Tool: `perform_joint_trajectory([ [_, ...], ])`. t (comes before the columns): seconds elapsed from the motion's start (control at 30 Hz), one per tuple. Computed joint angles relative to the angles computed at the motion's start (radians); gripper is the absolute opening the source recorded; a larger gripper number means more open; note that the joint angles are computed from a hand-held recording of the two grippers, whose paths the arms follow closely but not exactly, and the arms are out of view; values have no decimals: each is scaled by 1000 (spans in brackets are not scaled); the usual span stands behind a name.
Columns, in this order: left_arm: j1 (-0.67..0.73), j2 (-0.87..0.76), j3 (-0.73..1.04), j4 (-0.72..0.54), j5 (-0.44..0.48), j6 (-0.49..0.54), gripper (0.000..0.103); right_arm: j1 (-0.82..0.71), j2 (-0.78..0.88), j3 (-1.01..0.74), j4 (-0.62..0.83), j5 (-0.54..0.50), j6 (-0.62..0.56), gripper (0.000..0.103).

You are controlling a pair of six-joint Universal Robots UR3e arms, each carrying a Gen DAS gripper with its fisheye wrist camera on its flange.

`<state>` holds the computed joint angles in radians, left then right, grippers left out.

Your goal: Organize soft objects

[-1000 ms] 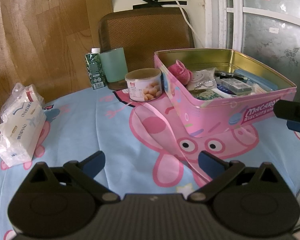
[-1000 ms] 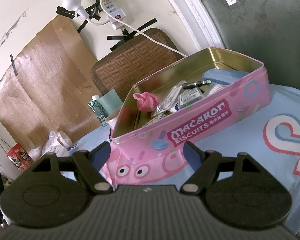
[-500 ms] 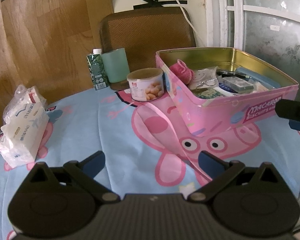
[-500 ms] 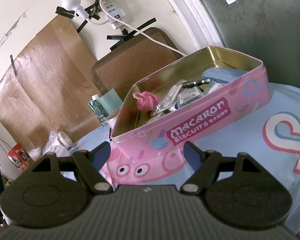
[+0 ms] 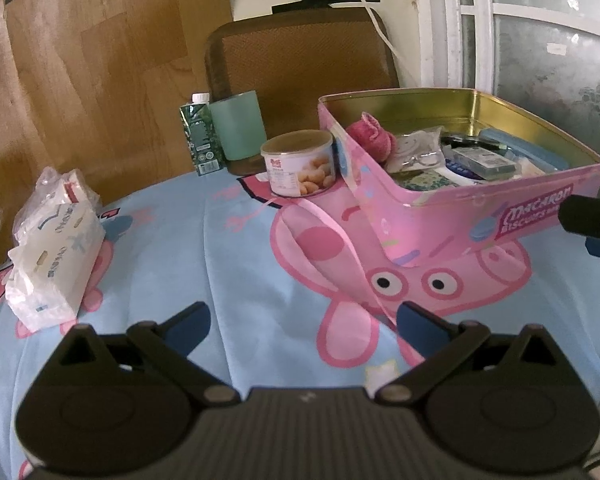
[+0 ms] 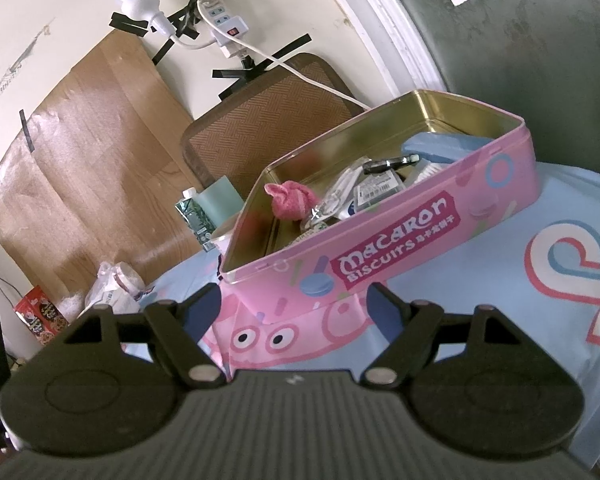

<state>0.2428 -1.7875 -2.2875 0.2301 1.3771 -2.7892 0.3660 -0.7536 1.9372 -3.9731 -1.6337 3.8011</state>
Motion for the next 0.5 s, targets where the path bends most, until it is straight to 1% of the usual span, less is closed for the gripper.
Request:
perform_joint_trajectory([
  [0.1,1,1,-3,0,-6,6,103,1,0,0,0,-1,1,82],
  [0.4,-23,-14,7,17,40,10,103,6,2,-3,1,-3,1,82],
  [0.5,-23,-13,7,15,40,13,103,7,2,-5,3,-6,2,82],
])
